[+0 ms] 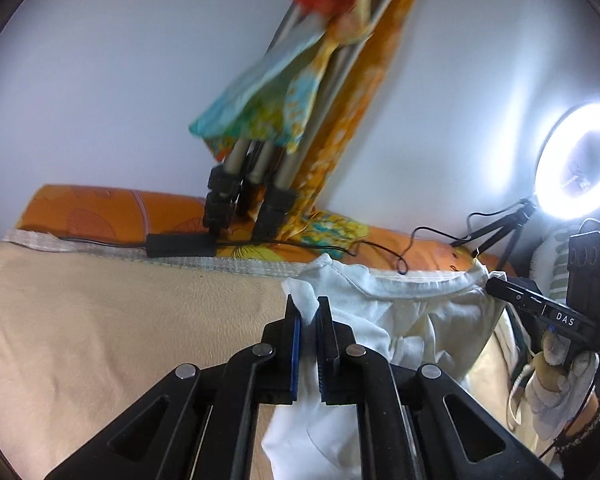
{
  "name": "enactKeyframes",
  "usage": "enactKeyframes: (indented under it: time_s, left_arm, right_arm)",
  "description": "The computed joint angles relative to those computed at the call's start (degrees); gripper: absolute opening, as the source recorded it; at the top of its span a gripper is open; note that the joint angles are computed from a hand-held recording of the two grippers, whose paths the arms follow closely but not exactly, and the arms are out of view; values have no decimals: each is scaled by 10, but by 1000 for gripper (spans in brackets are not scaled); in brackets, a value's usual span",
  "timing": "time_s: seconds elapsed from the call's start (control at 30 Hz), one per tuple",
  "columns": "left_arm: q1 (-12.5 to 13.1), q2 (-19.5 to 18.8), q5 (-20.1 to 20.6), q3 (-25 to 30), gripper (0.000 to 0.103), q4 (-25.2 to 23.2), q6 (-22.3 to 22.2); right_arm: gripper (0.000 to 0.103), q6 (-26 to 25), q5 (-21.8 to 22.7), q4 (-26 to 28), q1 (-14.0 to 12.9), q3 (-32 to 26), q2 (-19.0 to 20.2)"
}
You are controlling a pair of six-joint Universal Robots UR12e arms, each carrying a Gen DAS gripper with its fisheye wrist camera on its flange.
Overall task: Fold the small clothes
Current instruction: 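Grasp the collar with both tools and fold it over onto the hem fold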
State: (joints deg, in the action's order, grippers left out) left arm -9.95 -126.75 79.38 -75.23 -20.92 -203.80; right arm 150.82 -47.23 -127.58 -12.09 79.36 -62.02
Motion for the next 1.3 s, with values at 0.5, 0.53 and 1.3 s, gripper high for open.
enactKeyframes:
  time_s: [0.5, 0.53, 1.3]
  left_arm:
    - [-27, 105, 32, -127, 3, 47, 19]
    - [-30, 112, 34, -138, 3, 51, 18]
    - [-81, 195, 75, -295, 5, 62, 68]
  right_arm:
    - [6, -75, 10, 17, -31, 128, -132]
    - [6, -79, 11, 17, -34, 139, -141]
    - [6, -228, -42, -49, -89, 347, -280]
